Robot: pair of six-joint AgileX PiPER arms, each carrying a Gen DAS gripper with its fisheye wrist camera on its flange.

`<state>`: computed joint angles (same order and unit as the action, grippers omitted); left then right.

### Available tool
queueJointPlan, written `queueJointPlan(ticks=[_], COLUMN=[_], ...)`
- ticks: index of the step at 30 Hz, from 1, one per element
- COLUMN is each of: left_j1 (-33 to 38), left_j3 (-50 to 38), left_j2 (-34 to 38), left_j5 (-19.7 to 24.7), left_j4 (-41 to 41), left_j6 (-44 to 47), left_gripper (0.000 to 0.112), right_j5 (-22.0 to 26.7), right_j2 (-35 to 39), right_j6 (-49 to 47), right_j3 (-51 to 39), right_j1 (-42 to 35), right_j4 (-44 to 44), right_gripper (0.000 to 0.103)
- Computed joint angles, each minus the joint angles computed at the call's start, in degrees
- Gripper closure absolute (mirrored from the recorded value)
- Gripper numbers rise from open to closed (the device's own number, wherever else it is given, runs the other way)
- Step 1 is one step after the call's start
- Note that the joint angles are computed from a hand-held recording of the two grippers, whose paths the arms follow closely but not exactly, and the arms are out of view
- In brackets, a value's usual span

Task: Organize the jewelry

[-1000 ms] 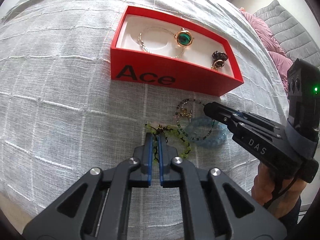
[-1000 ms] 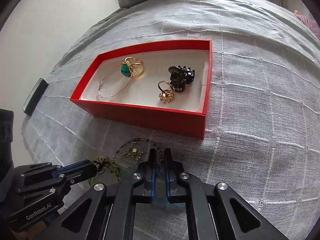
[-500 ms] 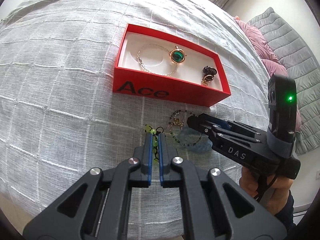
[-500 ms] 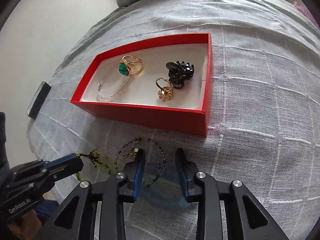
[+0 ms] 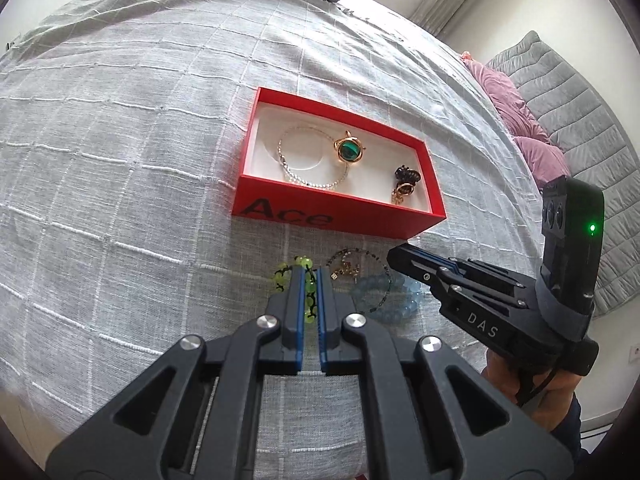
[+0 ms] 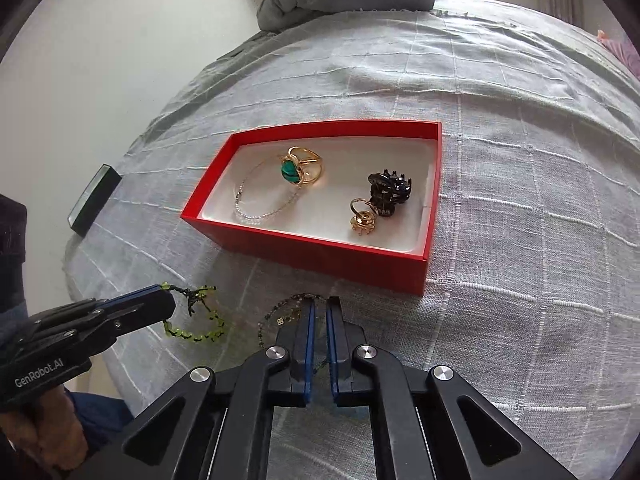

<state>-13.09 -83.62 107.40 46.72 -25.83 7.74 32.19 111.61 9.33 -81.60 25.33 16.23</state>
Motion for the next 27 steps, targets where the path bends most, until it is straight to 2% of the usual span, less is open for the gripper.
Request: queueJointPlan(ticks=[2, 4, 8, 9, 10, 11, 16, 27], left_j1=[-0.2, -0.3, -0.7, -0.8, -0.7, -0.7, -0.3, 0.0], left_j3=[-0.2, -0.5, -0.5, -0.5, -0.8, -0.8, -0.7, -3.8], left_j2=[0.4, 0.7, 0.7, 0.6, 0.7, 0.8, 0.5, 1.0], left_j5=[0.2, 0.6, 0.5, 0.4, 0.5, 0.5, 0.4, -0.2], left_j4=[0.1, 0.1, 0.4, 0.6, 0.7, 0.7, 0.3, -0.9], left_j6=[-0.2, -0.3, -0.6, -0.8, -1.0, -1.1, -1.0, -1.2], left_gripper=[0.106, 0.106, 0.106, 0.106, 0.106, 0.106, 0.106, 0.106], right_j5=[2.2, 5.2, 4.6, 4.6, 4.4, 4.4, 4.3, -2.6], right_j2=[1.6, 4.1, 5.4, 5.3, 5.1, 5.0, 4.2, -1.9], right_j6=[0.9, 2.8, 2.2, 3.1, 4.0, 4.4, 6.3, 0.0], right_j3=[-1.8, -4.3, -4.3, -4.4, -4.4, -4.6, -4.6, -0.6], right_j1=[0.4, 0.4, -0.2, 0.2, 0.7, 1.1, 1.8, 0.4], right_j4=[-1.7, -2.8, -1.1, -2.5, -4.1, -5.0, -6.4, -0.3], right_gripper=[0.094, 0.072, 0.070, 0.076, 0.093, 0.095, 0.098, 0.098])
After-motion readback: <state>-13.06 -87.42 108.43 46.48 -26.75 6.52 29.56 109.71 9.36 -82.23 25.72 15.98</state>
